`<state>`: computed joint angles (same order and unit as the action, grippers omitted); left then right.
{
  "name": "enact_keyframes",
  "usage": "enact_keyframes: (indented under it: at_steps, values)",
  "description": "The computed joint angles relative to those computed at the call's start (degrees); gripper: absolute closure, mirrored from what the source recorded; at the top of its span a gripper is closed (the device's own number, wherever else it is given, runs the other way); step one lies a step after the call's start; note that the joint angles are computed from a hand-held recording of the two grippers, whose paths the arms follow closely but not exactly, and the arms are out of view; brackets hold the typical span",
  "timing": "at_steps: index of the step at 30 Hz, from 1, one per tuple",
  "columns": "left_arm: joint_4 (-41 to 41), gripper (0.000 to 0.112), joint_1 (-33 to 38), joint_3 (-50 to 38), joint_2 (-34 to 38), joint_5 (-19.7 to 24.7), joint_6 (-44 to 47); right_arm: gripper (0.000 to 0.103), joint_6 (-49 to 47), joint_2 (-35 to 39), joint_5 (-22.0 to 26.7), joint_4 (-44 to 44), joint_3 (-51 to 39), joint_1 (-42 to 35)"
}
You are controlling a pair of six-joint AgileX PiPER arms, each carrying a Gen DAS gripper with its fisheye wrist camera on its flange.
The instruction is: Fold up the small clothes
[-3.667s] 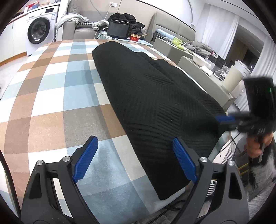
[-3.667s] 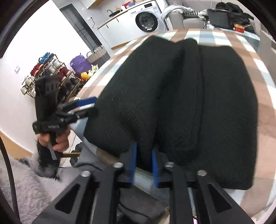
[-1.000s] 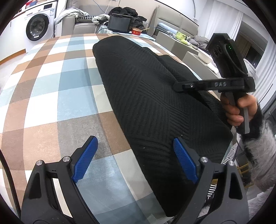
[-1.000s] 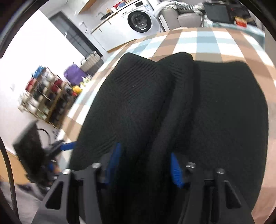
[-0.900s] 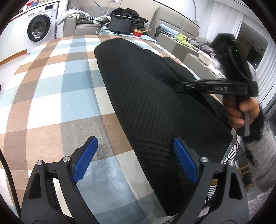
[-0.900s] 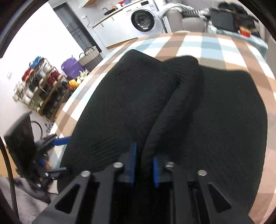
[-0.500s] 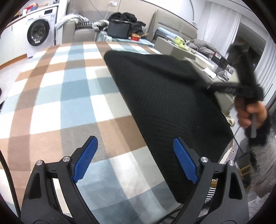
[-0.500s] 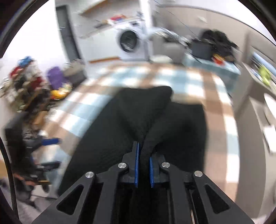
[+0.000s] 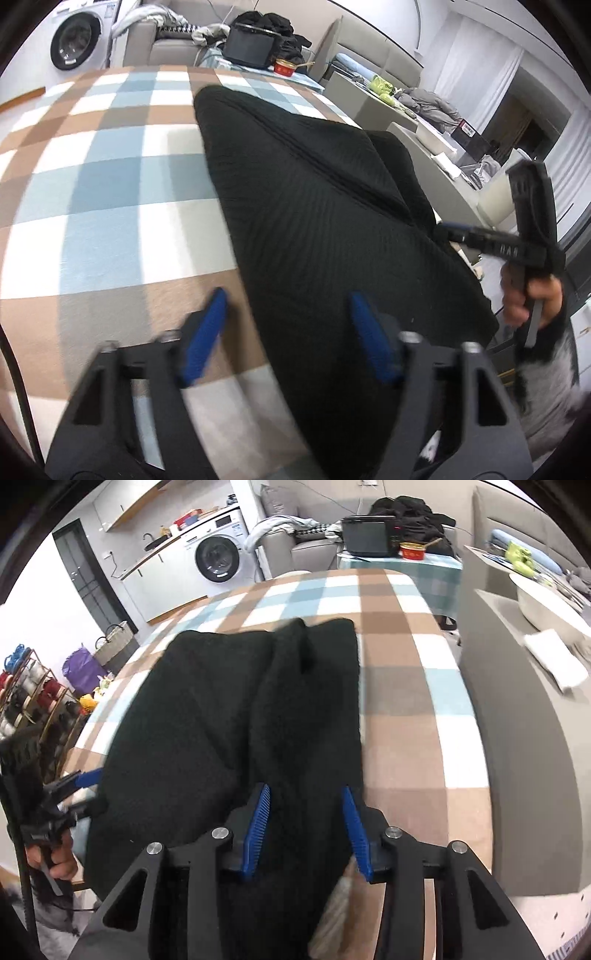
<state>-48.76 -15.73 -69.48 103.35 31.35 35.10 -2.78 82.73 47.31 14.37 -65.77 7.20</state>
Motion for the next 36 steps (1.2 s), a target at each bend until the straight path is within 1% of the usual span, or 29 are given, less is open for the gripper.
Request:
enact_keyframes:
  at_steps: [1,2,3,4,5,6,9,13,17,19,20,22,23,24,25,26,27,28,30,32,35,36]
  values:
    - [-0.14,0.065,-0.46,-0.68,0.81,-0.79,-0.55,0.061,-1.08,0.02,-0.37,1.17,0.96,-0.39]
    - [1.09,0.07,-0.97,-1.03,1.07,-1.93,-2.12,0.062,-2.43,0.56,-0.18,2.56,1.27,-0.61]
    - [3.19,0.077,-1.5,-1.57,1.31,-2.29,-4.1,0.066,-2.99,1.13,-0.73,2.92,1.48,-0.23]
    - [4.58,0.079,-1.98,-1.88,1.39,-2.74,-5.04,0.067,-3.01,1.97,-1.83,2.56,1.67,0.38]
    - [5.32,0.082,-2.27,-1.86,1.28,-3.18,-5.29,0.07,-2.42,1.92,-2.95,1.71,1.98,1.05]
    - [5.77,0.085,-2.37,-1.75,1.15,-3.48,-5.57,0.078,-3.69,2.39,-2.69,3.04,1.72,1.13]
    - [5.82,0.087,-1.8,-0.85,0.38,-3.77,-5.0,0.078,-0.37,2.88,-4.09,-0.61,1.64,4.06]
    - [8.94,0.088,0.84,2.95,-3.19,-4.71,-5.78,0.078,0.54,3.35,-5.14,0.12,1.71,7.38]
    - [7.18,0.088,6.27,9.51,-8.38,-5.07,-1.41,0.078,-0.09,5.08,-7.01,3.77,1.07,12.61]
    - [5.97,0.087,8.88,11.83,-10.24,-4.92,0.52,0.078,-0.19,6.39,-6.46,3.85,-0.55,15.37]
    - [4.31,0.086,10.5,12.64,-10.87,-4.17,2.33,0.075,0.09,7.1,-5.62,3.04,-1.71,16.84]
    - [2.64,0.079,12.77,13.15,-11.54,-2.76,3.97,0.067,0.79,8.94,-2.45,0.39,-5.31,18.51]
    - [1.93,0.073,13.63,13.48,-11.86,-2.65,4.96,0.063,0.73,9.33,-1.28,0.09,-6.91,18.29]
    - [2.88,0.068,13.71,13.52,-12.17,-3.16,4.21,0.058,0.54,9.45,-1.34,-0.01,-8.04,17.39]
    - [3.95,0.064,13.58,13.63,-12.47,-3.75,3.29,0.056,1.45,9.31,-1.37,-0.79,-8.8,16.85]
    - [4.98,0.058,13.62,13.8,-12.95,-4.42,2.69,0.049,3.14,9.42,-1.42,-1.56,-10.28,15.62]
    - [4.52,0.054,13.88,14.0,-13.3,-4.8,3.43,0.047,3.47,9.82,-1.68,-0.27,-11.59,14.01]
    - [1.96,0.052,14.62,14.36,-13.6,-4.86,6.18,0.047,2.6,10.73,-1.71,2.3,-13.05,12.32]
    - [-0.98,0.043,15.91,14.52,-13.77,-3.99,9.12,0.047,0.65,14.36,-0.9,7.85,-17.37,9.18]
    - [-3.28,0.043,17.18,14.14,-13.39,-2.73,11.3,0.047,-0.4,20.27,-0.01,12.96,-23.27,6.92]
    - [-4.31,0.043,18.52,12.98,-12.2,-1.5,12.15,0.047,-3.07,29.23,4.27,21.51,-32.28,4.48]
    - [-4.25,0.043,18.68,12.68,-11.81,-1.4,11.84,0.047,-3.84,33.32,6.02,24.29,-36.37,4.07]
